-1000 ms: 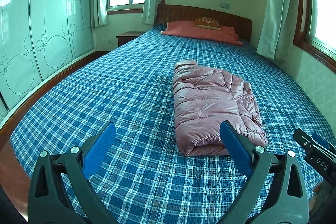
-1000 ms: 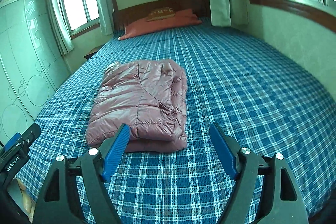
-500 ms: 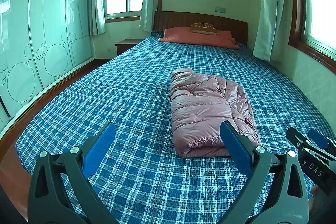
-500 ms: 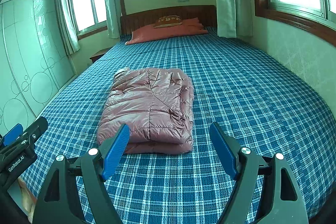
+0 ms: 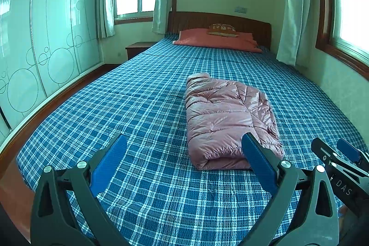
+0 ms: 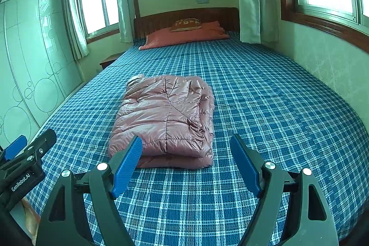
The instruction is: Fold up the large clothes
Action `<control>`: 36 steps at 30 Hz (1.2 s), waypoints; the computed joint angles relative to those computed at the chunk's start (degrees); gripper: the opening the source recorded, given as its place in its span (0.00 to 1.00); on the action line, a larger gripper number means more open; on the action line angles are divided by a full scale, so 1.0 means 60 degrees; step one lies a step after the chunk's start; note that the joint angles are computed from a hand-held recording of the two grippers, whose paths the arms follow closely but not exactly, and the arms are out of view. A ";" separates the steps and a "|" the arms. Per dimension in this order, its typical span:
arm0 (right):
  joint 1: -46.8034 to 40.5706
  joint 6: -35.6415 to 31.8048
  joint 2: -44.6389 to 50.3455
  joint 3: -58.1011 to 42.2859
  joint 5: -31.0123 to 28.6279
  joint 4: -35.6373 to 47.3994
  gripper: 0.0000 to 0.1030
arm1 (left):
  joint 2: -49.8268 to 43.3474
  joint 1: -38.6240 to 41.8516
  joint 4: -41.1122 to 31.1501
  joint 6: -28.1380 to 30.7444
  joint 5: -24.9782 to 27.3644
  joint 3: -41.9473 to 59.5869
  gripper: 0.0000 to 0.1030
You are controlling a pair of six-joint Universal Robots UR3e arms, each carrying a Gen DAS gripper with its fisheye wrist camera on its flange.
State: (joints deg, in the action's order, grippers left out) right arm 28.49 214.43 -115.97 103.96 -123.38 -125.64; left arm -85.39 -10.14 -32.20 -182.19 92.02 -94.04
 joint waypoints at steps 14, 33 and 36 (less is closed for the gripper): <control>0.0107 -0.0006 0.0024 0.0112 -0.0091 -0.0104 0.75 | -0.0023 -0.0080 0.0043 -0.0011 0.0091 -0.0129 0.97; 0.0101 -0.0024 0.0046 0.0273 -0.0069 -0.0256 0.75 | 0.0008 -0.0063 0.0094 -0.0013 0.0026 -0.0283 0.97; 0.0087 -0.0035 0.0052 0.0306 -0.0055 -0.0291 0.75 | 0.0028 -0.0065 0.0121 -0.0029 0.0015 -0.0331 0.97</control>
State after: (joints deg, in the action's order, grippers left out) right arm 29.01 214.23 -115.65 105.80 -123.71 -127.38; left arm -85.22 -10.53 -31.48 -182.36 92.11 -96.02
